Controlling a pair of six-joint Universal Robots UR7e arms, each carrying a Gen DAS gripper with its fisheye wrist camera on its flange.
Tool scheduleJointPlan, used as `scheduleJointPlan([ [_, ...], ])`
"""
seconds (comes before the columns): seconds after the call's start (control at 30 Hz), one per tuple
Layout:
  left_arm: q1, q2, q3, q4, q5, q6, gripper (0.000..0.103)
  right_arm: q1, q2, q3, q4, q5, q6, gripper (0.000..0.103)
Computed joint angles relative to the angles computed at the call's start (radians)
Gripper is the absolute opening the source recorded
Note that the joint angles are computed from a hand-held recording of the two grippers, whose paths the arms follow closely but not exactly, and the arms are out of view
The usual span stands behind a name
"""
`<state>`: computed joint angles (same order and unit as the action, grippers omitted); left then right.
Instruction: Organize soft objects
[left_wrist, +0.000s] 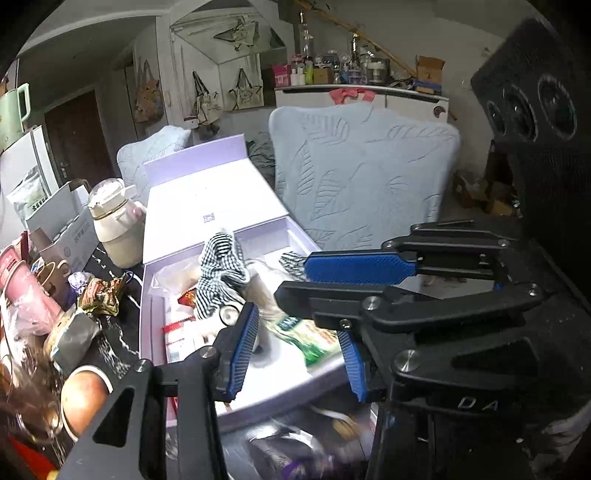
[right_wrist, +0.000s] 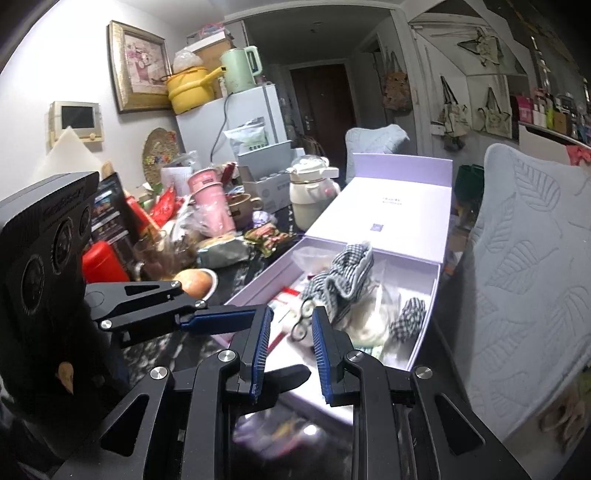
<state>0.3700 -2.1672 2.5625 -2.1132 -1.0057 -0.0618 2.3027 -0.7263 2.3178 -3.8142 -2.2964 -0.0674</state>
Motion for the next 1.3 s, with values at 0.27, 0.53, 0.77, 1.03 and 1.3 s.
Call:
scheduleJointPlan([
  [0.27,0.074,0.06,-0.008,-0.083,0.012,0.052,0.043,-0.057,-0.004,0.001,-0.012,0.029,-0.018,0.023],
  [0.53,0.001,-0.038,-0.031,0.122,0.036,-0.09,0.043,0.003,-0.017,0.023,0.016,-0.059,0.062,0.042],
  [0.77,-0.014,-0.121,-0.068,0.366,0.042,-0.236,0.045,0.081,-0.028,0.058,0.036,-0.126,0.172,0.066],
  [1.03,0.06,-0.213,-0.067,0.431,-0.012,-0.213,0.045,0.137,-0.002,0.086,0.129,-0.16,0.339,0.069],
  [1.3,0.144,-0.249,-0.053,0.406,-0.077,-0.121,0.045,0.134,0.062,0.112,0.142,-0.107,0.455,0.069],
])
